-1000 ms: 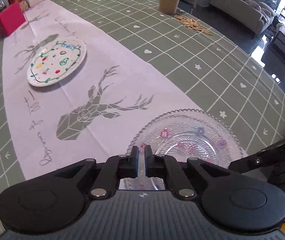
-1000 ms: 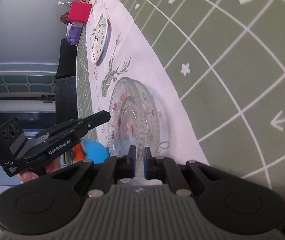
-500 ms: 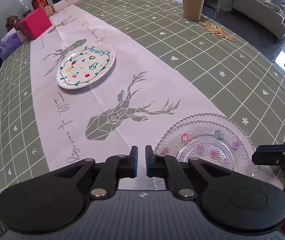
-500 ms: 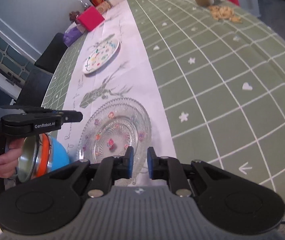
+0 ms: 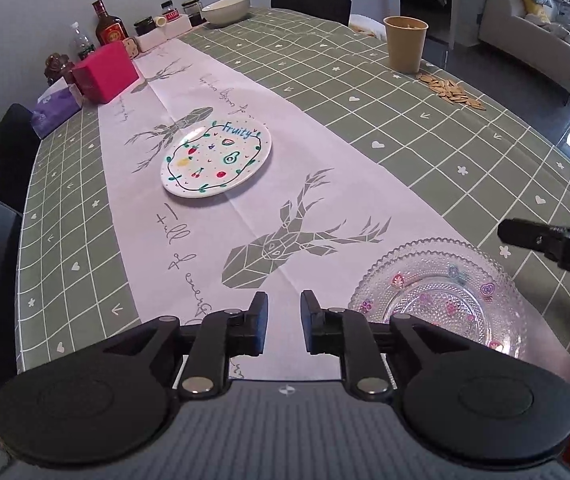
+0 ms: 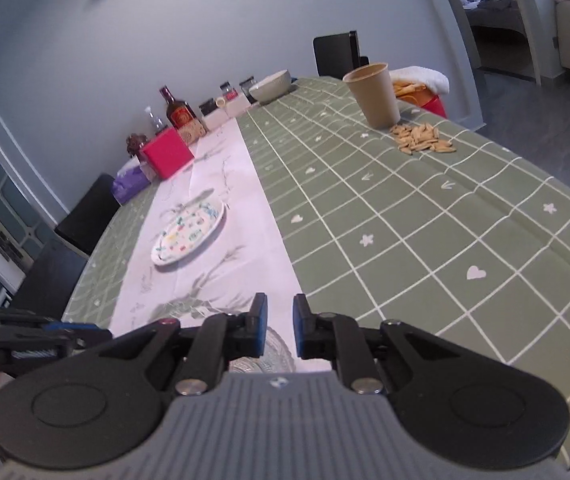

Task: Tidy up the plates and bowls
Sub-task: 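Open both grippers and pull them back from the stacked glass plates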

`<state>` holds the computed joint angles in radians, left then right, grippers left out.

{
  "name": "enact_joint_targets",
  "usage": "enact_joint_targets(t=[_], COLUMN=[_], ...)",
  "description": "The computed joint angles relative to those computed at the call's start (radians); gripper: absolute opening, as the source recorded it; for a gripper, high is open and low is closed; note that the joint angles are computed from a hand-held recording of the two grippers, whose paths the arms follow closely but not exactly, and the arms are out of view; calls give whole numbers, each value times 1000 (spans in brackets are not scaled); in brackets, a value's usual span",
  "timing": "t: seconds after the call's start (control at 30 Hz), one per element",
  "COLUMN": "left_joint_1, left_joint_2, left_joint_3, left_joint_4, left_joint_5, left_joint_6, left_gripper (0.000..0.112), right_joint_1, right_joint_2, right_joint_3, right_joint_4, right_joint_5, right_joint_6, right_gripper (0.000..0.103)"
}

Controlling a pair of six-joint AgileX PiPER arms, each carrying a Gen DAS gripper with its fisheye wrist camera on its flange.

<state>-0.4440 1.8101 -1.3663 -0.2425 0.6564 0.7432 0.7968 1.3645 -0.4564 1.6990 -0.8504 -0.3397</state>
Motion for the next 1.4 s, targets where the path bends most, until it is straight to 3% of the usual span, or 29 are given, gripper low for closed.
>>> enact_joint_targets(t=[0.27, 0.37, 0.53, 0.73, 0.87, 1.0, 1.03, 1.1, 1.17, 1.2, 1.23, 1.27, 1.3, 1.4], left_joint_1=[14, 21, 20, 13, 8, 4, 5, 8, 12, 15, 19, 22, 25, 33], left_joint_2=[34, 41, 39, 47, 61, 59, 59, 60, 61, 62, 62, 63, 68, 72], left_joint_3=[-44, -57, -53, -60, -76, -72, -73, -78, -87, -93, -98, -107, -119, -139], left_joint_4=[41, 34, 42, 66, 85, 111, 110, 107, 108, 106, 100, 97, 95, 83], left_joint_5=[19, 37, 33, 45, 68, 61, 62, 67, 73, 76, 76, 81, 90, 109], left_joint_6=[-63, -64, -69, -96, -118, -147, -149, -151, -153, -152, -152, -157, -163, -169], left_gripper=[31, 32, 32, 33, 35, 35, 35, 36, 36, 36, 37, 38, 39, 39], right_joint_1=[-61, -61, -77, -52, -24, -2, 12, 43, 68, 76, 71, 56, 37, 11], right_joint_2=[45, 61, 95, 116, 129, 136, 134, 126, 129, 138, 144, 145, 148, 154], right_joint_3=[100, 77, 90, 67, 37, 10, 11, 24, 30, 31, 29, 31, 36, 43], right_joint_4=[-291, -242, -321, -270, -200, -141, -135, -138, -136, -135, -137, -148, -171, -212], right_joint_5=[94, 106, 155, 133, 121, 106, 78, 7, -57, -83, -93, -83, -71, -46], right_joint_6=[371, 300, 397, 308, 156, 6, 8, 43, 62, 75, 82, 91, 114, 158], right_gripper=[16, 16, 15, 15, 17, 25, 42, 60, 57, 45, 20, 11, 5, 0])
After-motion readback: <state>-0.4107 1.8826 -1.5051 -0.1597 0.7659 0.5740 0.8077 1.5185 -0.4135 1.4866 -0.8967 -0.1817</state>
